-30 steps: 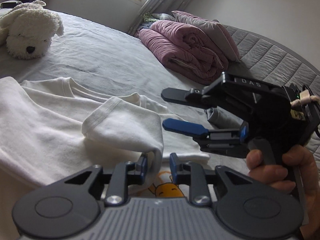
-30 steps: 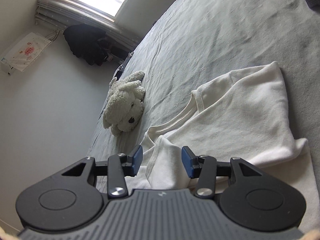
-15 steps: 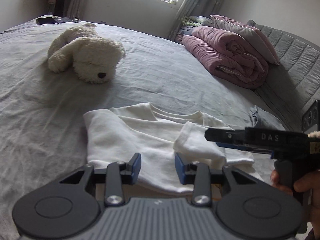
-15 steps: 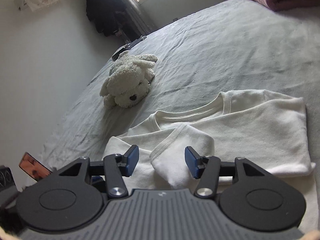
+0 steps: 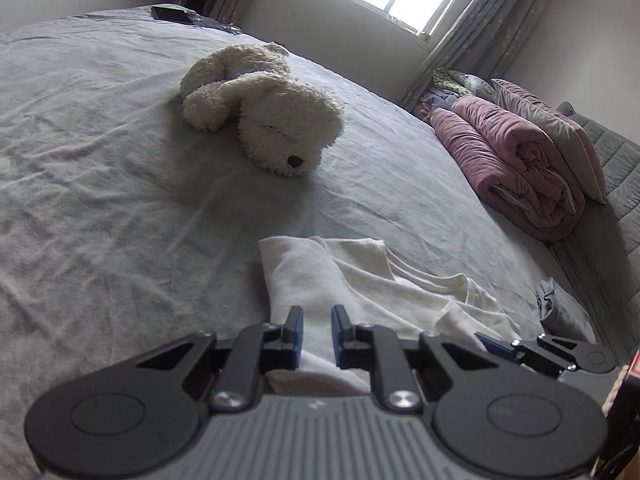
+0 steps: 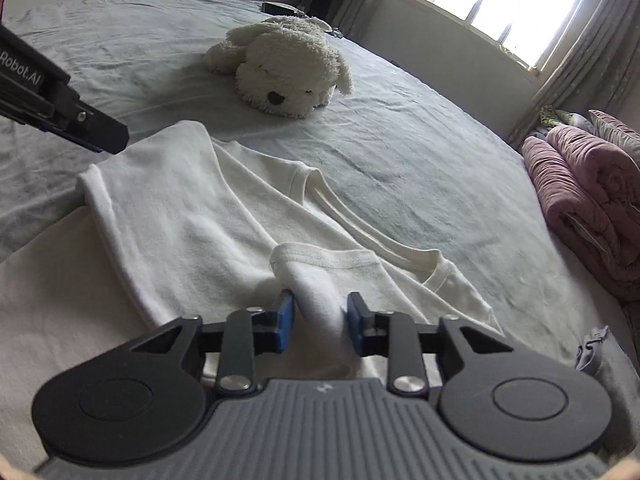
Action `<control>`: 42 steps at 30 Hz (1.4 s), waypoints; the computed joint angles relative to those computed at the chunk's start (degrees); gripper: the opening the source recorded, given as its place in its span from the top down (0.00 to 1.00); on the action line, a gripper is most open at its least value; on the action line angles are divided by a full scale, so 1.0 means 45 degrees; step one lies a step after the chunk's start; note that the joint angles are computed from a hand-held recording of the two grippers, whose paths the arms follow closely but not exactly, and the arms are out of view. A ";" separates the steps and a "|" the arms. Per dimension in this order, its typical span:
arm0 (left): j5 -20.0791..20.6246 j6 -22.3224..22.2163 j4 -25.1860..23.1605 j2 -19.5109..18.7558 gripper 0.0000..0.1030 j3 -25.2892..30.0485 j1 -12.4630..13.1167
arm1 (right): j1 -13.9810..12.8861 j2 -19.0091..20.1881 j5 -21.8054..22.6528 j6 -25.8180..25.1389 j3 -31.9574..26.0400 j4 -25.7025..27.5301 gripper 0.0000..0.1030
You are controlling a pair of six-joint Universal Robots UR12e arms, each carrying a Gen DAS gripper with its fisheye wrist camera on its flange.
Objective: Fold clothes
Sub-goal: 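Grasp the sleeve cuff with the right gripper and lift it, then lay the held sleeve across the folded white shirt with the right gripper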
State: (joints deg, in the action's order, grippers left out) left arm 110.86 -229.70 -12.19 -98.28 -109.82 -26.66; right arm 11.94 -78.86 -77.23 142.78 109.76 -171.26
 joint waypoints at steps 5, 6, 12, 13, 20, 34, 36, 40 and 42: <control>-0.0178 -0.0453 0.0423 0.0037 0.89 -0.0208 0.0140 | -0.0418 0.0025 0.0779 0.2371 -0.0516 -0.0853 0.92; -0.0258 -0.0564 0.0539 0.0045 0.89 -0.0259 0.0174 | -0.0488 0.0035 0.0924 0.2845 -0.0646 -0.1039 0.93; -0.0742 -0.1354 0.1261 0.0073 0.93 -0.0578 0.0357 | -0.0562 0.0306 0.1617 0.5041 -0.1745 -0.1263 0.93; -0.0757 -0.1458 0.1415 0.0074 0.93 -0.0620 0.0373 | -0.0534 0.0368 0.1662 0.5338 -0.1896 -0.1391 0.93; -0.0878 -0.1622 0.2668 -0.0033 0.94 -0.0802 0.0459 | -0.0420 0.0591 0.2558 0.6940 -0.2728 -0.1999 0.93; -0.2515 -0.0210 0.1149 -0.0721 0.93 -0.0117 0.0449 | -0.1394 0.0826 0.3350 0.8902 -0.2313 -0.1486 0.93; -0.2682 -0.0079 0.0974 -0.0662 0.93 -0.0078 0.0513 | -0.1718 0.0754 0.3389 0.9159 -0.1927 -0.1409 0.93; -0.2991 0.0011 0.1042 -0.0529 0.93 -0.0136 0.0617 | -0.2407 0.0689 0.3626 1.0229 -0.1174 -0.1466 0.93; -0.2858 0.0047 0.1256 -0.0511 0.92 -0.0174 0.0603 | -0.2662 0.0580 0.3708 1.0578 -0.0689 -0.1445 0.93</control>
State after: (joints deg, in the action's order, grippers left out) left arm 98.00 -229.49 -6.54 -100.58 -110.60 -23.95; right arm -0.04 -76.25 -60.54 190.38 106.66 -177.77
